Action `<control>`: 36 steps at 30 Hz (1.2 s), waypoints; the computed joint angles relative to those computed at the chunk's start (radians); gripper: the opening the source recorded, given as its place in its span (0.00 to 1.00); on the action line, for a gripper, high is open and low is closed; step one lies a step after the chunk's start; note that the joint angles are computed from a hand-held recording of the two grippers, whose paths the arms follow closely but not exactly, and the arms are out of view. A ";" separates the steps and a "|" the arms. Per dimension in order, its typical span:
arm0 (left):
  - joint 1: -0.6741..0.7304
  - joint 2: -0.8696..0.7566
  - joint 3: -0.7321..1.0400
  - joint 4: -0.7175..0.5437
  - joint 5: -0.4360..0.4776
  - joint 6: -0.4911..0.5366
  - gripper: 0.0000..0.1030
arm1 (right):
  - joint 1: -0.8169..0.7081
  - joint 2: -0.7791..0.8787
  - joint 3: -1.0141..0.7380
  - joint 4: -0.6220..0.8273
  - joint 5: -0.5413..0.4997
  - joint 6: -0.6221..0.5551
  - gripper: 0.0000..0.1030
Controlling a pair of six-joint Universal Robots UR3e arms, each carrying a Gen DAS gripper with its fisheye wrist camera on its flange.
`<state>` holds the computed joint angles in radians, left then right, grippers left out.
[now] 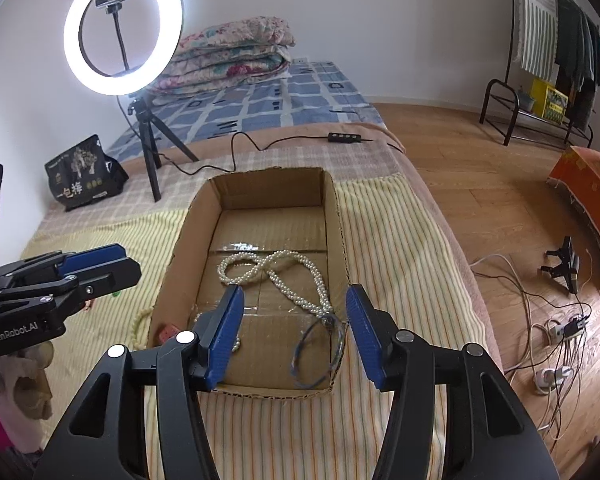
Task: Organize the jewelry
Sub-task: 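Open left tool releasing pearl strand into box while right tool releases bangle, then move right tool toward cream bead bracelet while left tool approaches loose pearl bead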
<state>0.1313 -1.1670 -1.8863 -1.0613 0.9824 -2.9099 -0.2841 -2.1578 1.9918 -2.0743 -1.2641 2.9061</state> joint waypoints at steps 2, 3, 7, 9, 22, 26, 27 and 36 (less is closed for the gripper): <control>0.014 0.013 0.000 -0.018 -0.007 0.013 0.38 | 0.006 0.001 0.000 -0.009 -0.008 0.010 0.52; 0.017 0.018 0.002 -0.025 -0.006 0.017 0.38 | 0.012 0.004 -0.001 -0.013 -0.012 0.014 0.54; 0.040 0.048 0.004 -0.064 -0.012 0.046 0.38 | 0.039 0.009 -0.005 -0.031 -0.035 0.025 0.60; 0.065 0.070 0.003 -0.093 -0.020 0.068 0.38 | 0.044 0.010 -0.007 -0.037 -0.037 0.032 0.60; 0.351 0.214 0.048 -0.410 -0.116 0.310 0.38 | 0.130 0.033 -0.021 -0.086 -0.069 0.085 0.60; 0.476 0.253 0.075 -0.545 -0.149 0.425 0.38 | 0.193 0.066 -0.038 -0.118 -0.089 0.108 0.61; 0.508 0.262 0.083 -0.579 -0.157 0.455 0.38 | 0.206 0.072 -0.041 -0.125 -0.092 0.112 0.61; 0.818 0.288 0.164 -0.885 -0.208 0.746 0.38 | 0.369 0.159 -0.063 -0.239 -0.121 0.140 0.60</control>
